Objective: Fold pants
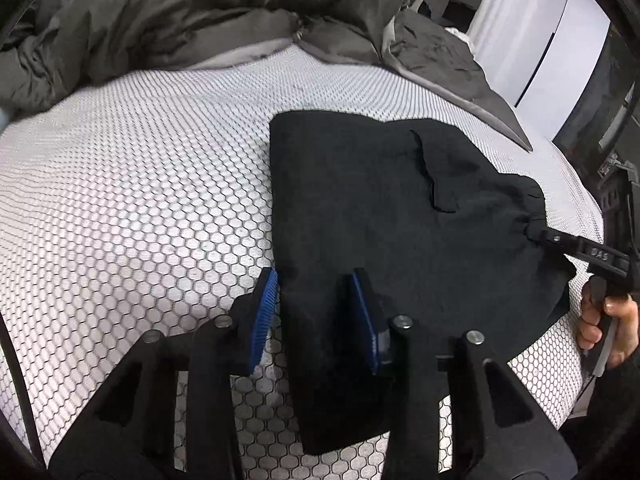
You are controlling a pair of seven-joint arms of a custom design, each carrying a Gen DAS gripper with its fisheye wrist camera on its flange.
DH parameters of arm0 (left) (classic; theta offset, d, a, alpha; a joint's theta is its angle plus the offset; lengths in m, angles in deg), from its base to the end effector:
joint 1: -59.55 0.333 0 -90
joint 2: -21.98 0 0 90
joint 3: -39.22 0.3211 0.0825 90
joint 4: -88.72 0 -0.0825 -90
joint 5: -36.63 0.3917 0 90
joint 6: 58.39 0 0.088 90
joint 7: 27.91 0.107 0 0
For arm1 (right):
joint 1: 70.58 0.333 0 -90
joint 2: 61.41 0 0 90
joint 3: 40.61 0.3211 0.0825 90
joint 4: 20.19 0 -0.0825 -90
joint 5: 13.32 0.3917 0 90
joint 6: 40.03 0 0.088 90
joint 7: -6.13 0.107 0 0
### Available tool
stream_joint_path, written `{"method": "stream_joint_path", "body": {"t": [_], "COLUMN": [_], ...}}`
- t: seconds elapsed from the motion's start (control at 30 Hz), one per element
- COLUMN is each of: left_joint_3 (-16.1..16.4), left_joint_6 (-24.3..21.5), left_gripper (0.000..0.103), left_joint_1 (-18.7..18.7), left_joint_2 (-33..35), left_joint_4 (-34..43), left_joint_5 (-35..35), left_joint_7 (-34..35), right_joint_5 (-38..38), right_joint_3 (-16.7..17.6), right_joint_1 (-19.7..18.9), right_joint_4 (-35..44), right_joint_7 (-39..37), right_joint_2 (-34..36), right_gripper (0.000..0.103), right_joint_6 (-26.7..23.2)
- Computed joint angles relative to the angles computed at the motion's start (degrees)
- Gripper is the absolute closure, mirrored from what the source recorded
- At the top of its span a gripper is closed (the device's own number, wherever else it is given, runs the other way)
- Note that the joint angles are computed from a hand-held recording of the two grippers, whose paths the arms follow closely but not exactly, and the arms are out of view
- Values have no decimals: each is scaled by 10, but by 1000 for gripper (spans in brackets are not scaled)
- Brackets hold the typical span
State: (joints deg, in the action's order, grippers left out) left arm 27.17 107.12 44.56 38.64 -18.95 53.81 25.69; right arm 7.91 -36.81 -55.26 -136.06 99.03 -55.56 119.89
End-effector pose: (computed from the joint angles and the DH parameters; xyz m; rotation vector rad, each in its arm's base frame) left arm 0.5997 -0.3115 0.4444 -1.8419 1.9704 -0.9551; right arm 0.5964 0.1879 0.4760 -1.7131 1.7561 -0.2103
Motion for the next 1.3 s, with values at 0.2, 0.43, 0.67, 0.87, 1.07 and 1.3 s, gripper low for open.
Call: {"method": "stream_joint_path", "body": {"t": [0.2,0.43,0.67,0.87,1.07,1.3], "left_joint_3": [72,35,30,-19,-48,-60], "left_joint_6": [12,-45,-16,-59,-89,-102], "left_gripper": [23,18,0,1,1,1], "left_joint_1": [-68,-65,-60,-52,-54,-52], "left_joint_2": [-58,-69,-124,-168,-193,-226], "left_joint_4": [-56,-58,-106,-124,-146,-170], "left_joint_5": [196,314,484,694,734,751], "left_joint_7": [-165,-200,-434,-632,-680,-711], "right_joint_5": [-112,-241,-278,-207,-169,-122], "right_joint_3": [-8,18,35,31,71,124], "right_joint_1": [7,-9,-44,-8,-5,-29], "right_joint_4": [-69,-136,-218,-290,-340,-345], "right_joint_7": [63,88,145,77,44,22], "right_joint_2": [-69,-126,-204,-262,-308,-319], "right_gripper": [15,14,5,0,0,0], "right_joint_6": [33,-9,90,199,259,266]}}
